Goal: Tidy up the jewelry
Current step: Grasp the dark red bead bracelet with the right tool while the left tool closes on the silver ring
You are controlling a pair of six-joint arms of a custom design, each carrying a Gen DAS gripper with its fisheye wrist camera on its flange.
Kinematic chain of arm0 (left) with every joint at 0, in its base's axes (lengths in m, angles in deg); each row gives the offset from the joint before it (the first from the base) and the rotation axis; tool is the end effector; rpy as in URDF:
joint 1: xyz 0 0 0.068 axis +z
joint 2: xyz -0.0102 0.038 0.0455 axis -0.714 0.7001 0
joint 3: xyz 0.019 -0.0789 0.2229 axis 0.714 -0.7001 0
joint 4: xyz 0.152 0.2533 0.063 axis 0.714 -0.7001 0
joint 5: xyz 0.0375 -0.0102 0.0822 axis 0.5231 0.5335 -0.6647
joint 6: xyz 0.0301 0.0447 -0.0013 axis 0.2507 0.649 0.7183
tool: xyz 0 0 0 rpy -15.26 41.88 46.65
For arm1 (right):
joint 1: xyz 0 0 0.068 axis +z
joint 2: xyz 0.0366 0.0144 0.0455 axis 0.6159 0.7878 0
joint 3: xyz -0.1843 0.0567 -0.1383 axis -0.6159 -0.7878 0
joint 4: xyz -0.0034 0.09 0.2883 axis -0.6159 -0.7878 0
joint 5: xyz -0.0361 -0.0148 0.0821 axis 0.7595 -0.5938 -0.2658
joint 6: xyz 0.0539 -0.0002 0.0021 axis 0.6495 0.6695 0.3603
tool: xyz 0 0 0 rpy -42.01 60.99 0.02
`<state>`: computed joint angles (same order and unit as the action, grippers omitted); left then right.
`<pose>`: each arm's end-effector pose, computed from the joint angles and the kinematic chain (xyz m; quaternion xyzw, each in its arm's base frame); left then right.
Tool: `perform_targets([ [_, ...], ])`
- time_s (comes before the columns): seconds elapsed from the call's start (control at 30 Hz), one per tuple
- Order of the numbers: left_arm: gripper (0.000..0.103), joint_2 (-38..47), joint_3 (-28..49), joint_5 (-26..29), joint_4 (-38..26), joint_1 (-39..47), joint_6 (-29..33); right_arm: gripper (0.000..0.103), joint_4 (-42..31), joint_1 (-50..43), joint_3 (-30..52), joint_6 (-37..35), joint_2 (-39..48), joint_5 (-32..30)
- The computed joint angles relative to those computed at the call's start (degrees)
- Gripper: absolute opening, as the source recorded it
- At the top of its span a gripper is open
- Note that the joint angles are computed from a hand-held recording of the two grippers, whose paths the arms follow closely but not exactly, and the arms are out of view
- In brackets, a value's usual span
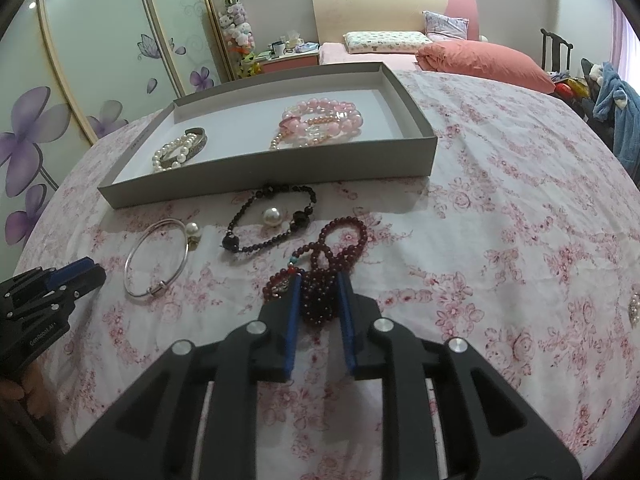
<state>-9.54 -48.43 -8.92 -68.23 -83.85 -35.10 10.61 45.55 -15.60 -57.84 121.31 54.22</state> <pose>0.2125 -0.1487 0.1039 -0.0249 0.9419 0.0119 0.3347 0.2983 0.0480 0.0831 -0.1396 0.9282 0.1216 0.3227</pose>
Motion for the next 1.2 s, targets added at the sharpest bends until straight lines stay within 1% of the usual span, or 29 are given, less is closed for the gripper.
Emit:
perform_targets([
  [1.13, 0.025, 0.06, 0.04, 0.08, 0.07, 0.05, 0.01, 0.02, 0.04, -0.47, 0.18, -0.12, 0.37, -0.55],
  [1.17, 0.025, -0.08, -0.05, 0.17, 0.1, 0.09, 0.0, 0.019, 0.05, -0.68, 0.2, 0.24, 0.41, -1.03],
  [1.2, 0.025, -0.21, -0.13, 0.26, 0.13, 0.13, -0.02, 0.016, 0.11, -0.85, 0.2, 0.68, 0.46, -1.25],
])
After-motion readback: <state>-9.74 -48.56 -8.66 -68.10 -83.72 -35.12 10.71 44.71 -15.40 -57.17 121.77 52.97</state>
